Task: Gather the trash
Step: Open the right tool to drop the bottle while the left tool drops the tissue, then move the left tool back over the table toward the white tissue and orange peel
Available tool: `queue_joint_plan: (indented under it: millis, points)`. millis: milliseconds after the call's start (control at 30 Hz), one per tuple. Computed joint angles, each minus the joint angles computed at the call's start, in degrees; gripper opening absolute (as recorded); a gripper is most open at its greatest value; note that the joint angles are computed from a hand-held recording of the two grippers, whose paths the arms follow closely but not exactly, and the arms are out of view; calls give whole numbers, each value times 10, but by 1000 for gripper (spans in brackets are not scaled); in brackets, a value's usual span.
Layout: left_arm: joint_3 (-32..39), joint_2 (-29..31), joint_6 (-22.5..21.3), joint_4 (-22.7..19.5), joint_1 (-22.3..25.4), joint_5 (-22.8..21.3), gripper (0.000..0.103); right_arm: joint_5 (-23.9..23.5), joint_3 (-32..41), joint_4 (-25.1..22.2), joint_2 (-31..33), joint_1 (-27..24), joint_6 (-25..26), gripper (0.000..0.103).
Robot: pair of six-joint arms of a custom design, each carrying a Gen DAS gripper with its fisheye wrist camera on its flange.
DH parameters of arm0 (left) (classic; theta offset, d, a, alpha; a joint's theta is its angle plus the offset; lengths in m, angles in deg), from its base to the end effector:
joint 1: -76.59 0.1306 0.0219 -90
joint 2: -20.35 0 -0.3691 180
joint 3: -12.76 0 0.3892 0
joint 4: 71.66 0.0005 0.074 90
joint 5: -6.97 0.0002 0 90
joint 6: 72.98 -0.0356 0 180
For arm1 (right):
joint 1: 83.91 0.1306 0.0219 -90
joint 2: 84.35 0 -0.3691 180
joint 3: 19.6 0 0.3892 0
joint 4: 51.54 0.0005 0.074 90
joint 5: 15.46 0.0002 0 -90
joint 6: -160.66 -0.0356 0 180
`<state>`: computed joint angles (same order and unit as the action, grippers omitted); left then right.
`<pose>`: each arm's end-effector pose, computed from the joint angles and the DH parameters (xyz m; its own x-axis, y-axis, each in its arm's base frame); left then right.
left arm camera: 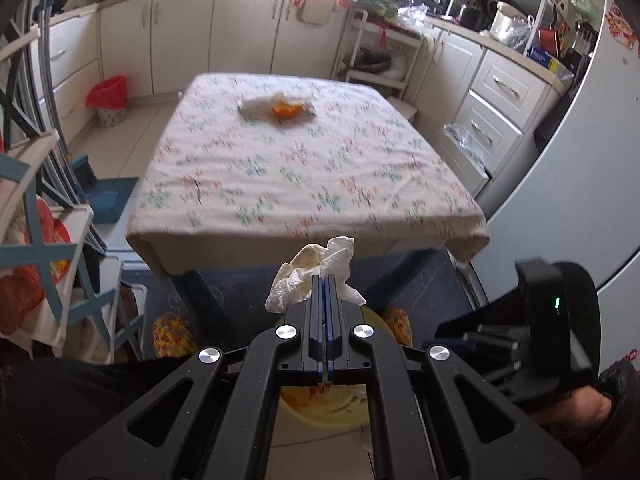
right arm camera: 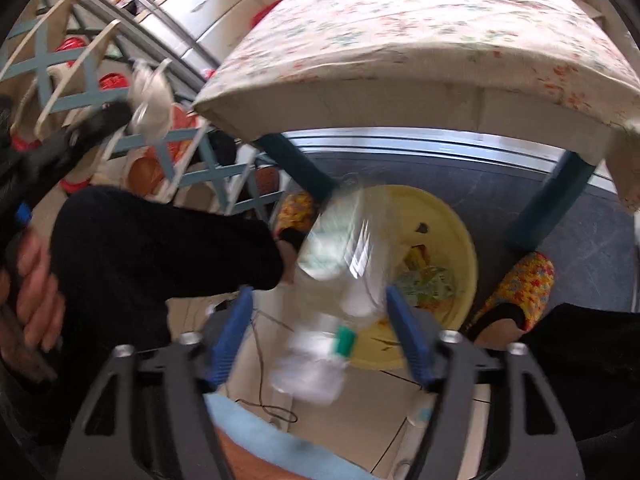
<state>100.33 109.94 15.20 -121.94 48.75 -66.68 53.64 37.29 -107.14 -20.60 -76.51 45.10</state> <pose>0.4144 -0.2308 0.4003 -0.6802 0.3937 -0.6183 0.6223 0.7560 -0.2032 0.2905 0.0500 0.3200 -0.9157 0.2875 -0.2806 0.1233 0.8659 0.4849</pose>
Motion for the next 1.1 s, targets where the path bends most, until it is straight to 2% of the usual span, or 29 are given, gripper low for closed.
queue_joint_plan:
  millis: [333,433,533,600,667,833,900,1000,1067,1100]
  points:
    - [-13,20,-8,-29,-24,-3,1,-8,-26,51,-54,-43,-61,69]
    - [-9,31,-19,-49,-35,-5,1,-2,-29,69,-69,-56,-78,70]
    - [4,56,-39,-93,-49,-10,3,5,-34,87,-87,-72,-95,70]
    - [14,77,-52,-132,-60,-19,16,7,-37,94,-94,-80,-102,70]
    - [19,89,-56,-153,-70,-41,49,10,-41,103,-102,-88,-111,71]
    - [31,89,-39,-135,-66,-55,64,4,-49,120,-108,-104,-130,74]
    - [51,97,-23,-117,-59,-74,67,3,-49,124,-104,-101,-136,74]
    - [109,128,-4,-89,-44,-113,82,-6,-50,130,-98,-104,-139,74]
    - [155,159,7,-55,-34,-136,94,-11,-49,134,-92,-104,-141,74]
    - [193,188,11,-42,-29,-158,95,-13,-48,136,-88,-104,-142,74]
